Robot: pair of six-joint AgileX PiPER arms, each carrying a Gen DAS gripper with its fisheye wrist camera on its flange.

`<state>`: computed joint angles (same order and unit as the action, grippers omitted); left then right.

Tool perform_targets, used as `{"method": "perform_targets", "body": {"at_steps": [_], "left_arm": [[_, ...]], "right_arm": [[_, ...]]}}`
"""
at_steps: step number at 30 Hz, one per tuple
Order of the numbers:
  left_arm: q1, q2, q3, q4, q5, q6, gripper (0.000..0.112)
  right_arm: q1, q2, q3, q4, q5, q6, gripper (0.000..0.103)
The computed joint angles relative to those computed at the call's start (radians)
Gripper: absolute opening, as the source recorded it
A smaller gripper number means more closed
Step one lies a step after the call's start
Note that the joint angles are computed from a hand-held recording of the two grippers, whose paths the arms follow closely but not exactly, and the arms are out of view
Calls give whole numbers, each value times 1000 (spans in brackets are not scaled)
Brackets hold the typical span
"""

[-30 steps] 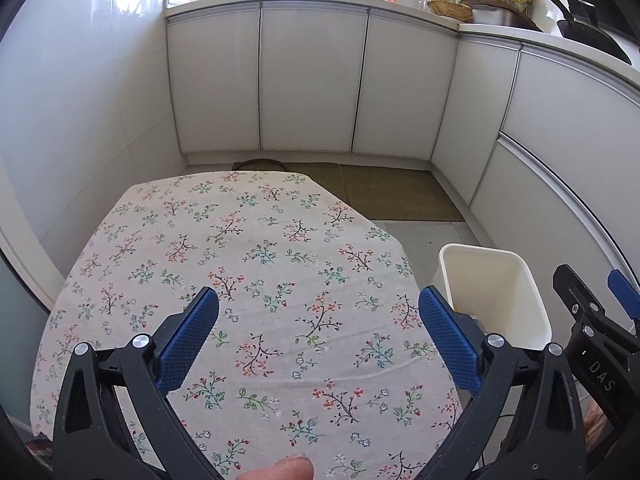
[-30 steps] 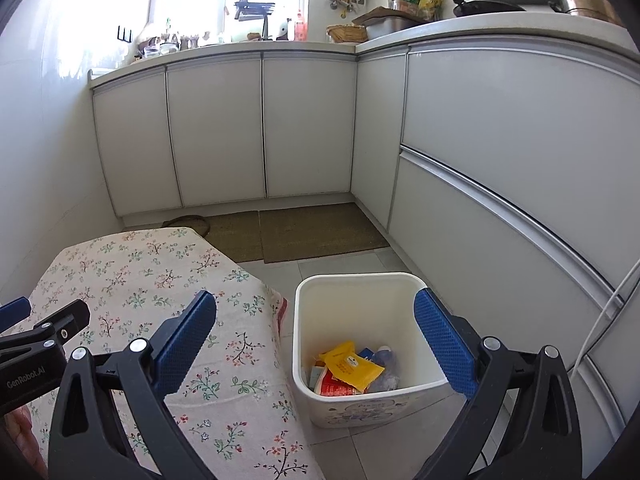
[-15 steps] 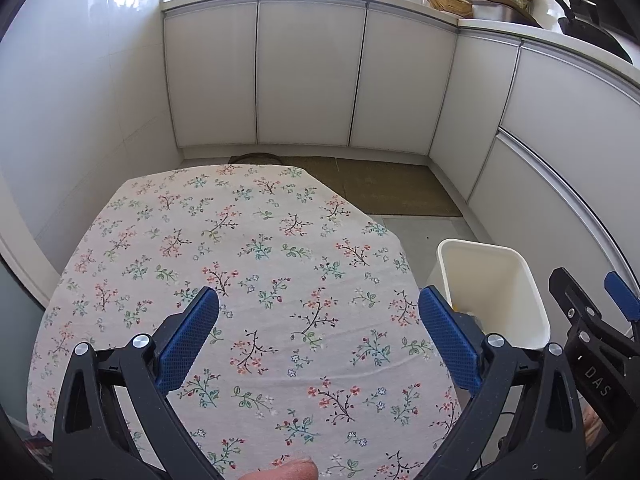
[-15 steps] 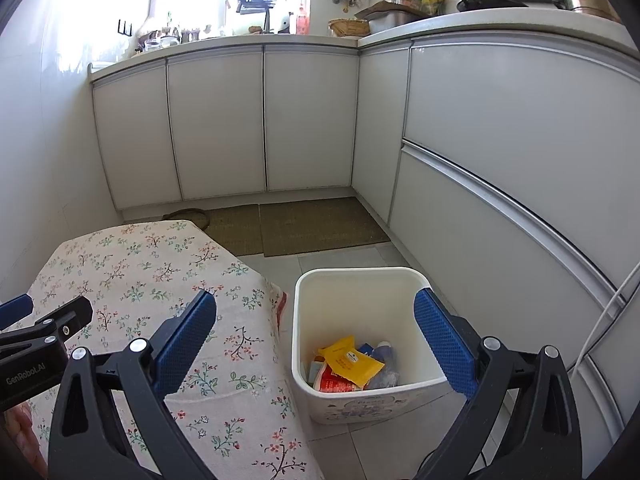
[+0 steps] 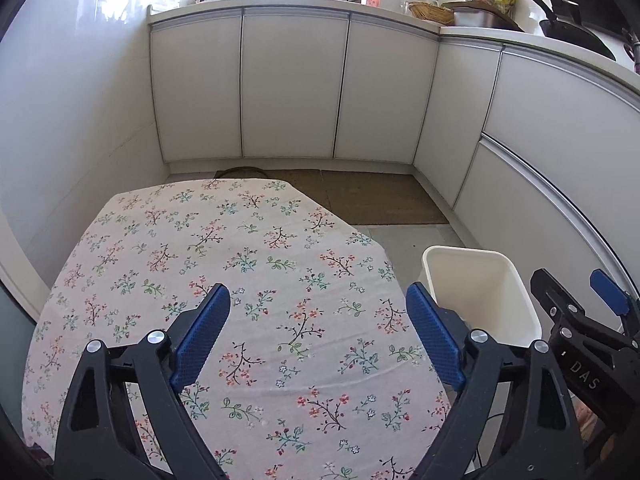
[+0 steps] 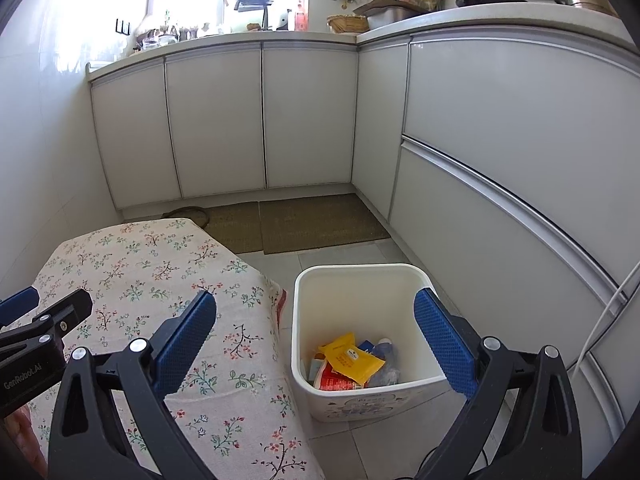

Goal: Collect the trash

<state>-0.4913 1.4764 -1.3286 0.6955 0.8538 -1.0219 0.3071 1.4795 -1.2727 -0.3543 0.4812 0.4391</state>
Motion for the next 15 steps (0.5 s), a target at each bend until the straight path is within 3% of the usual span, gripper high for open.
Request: {"method": "perform_targets", "body": {"at_steps": [6, 10, 15], "left_arm": [[-4, -4, 8, 14, -6, -13, 84], [-1, -1, -7, 6, 11, -18, 95], [2, 14, -27, -8, 36, -10, 96]], "right_arm": [[1, -2, 5, -14, 0, 14, 96], [2, -4, 10, -30, -5, 30, 96], [6, -5, 15, -53, -13, 47, 96]]}}
